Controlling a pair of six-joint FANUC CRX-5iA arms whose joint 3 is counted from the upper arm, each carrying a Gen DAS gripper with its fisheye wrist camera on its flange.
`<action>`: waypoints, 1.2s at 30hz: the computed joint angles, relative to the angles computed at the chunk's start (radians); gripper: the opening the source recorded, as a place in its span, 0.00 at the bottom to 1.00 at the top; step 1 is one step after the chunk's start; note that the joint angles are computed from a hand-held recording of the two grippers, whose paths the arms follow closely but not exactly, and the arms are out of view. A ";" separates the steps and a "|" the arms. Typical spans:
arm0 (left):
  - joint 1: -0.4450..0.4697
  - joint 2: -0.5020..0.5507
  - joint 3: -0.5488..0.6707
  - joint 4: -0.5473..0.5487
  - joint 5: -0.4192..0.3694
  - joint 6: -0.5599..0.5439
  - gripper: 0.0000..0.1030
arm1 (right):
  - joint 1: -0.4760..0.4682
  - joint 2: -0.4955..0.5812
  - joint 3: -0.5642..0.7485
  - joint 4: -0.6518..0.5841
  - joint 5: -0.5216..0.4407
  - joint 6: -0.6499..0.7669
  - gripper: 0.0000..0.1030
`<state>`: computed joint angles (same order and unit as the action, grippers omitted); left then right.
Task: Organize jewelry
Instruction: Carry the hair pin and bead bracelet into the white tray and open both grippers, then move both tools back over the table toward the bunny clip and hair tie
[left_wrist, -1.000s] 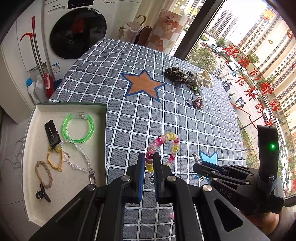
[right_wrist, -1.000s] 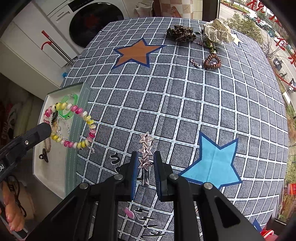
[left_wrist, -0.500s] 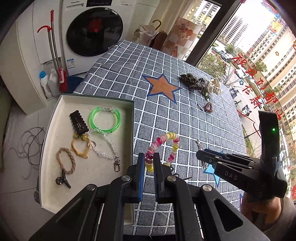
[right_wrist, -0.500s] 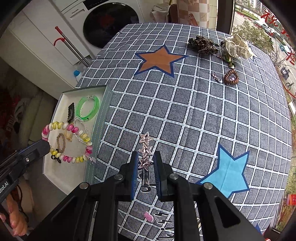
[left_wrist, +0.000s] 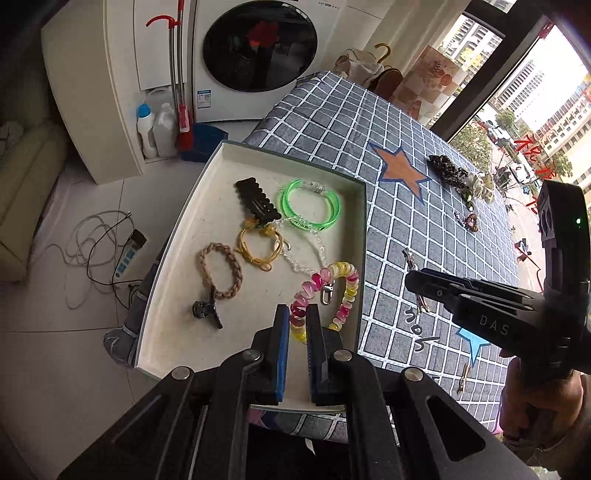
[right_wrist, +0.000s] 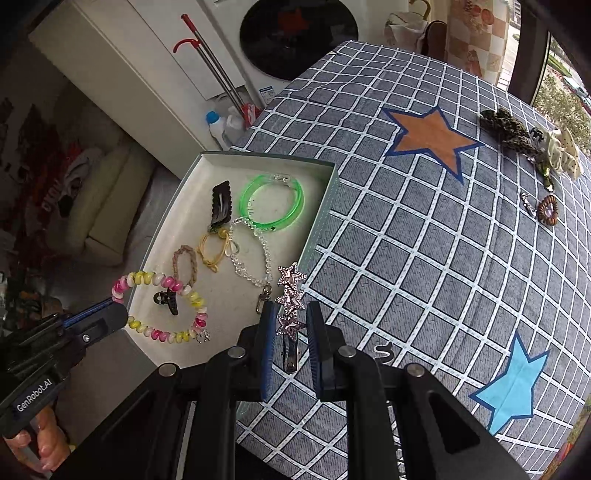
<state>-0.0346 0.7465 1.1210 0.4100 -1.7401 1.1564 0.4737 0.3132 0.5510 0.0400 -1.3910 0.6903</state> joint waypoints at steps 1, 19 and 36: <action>0.003 -0.013 -0.032 -0.013 0.011 -0.005 0.15 | 0.001 0.014 0.017 -0.013 -0.002 0.013 0.17; -0.003 -0.033 -0.190 -0.183 0.089 0.032 0.15 | 0.003 0.230 0.219 -0.154 -0.081 0.133 0.17; -0.029 -0.005 -0.123 -0.278 0.056 0.049 0.15 | -0.008 0.273 0.262 -0.180 -0.099 0.125 0.40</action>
<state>-0.0631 0.7414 0.9982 0.1321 -1.6838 1.2051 0.4658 0.5858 0.8131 -0.1401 -1.4901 0.8150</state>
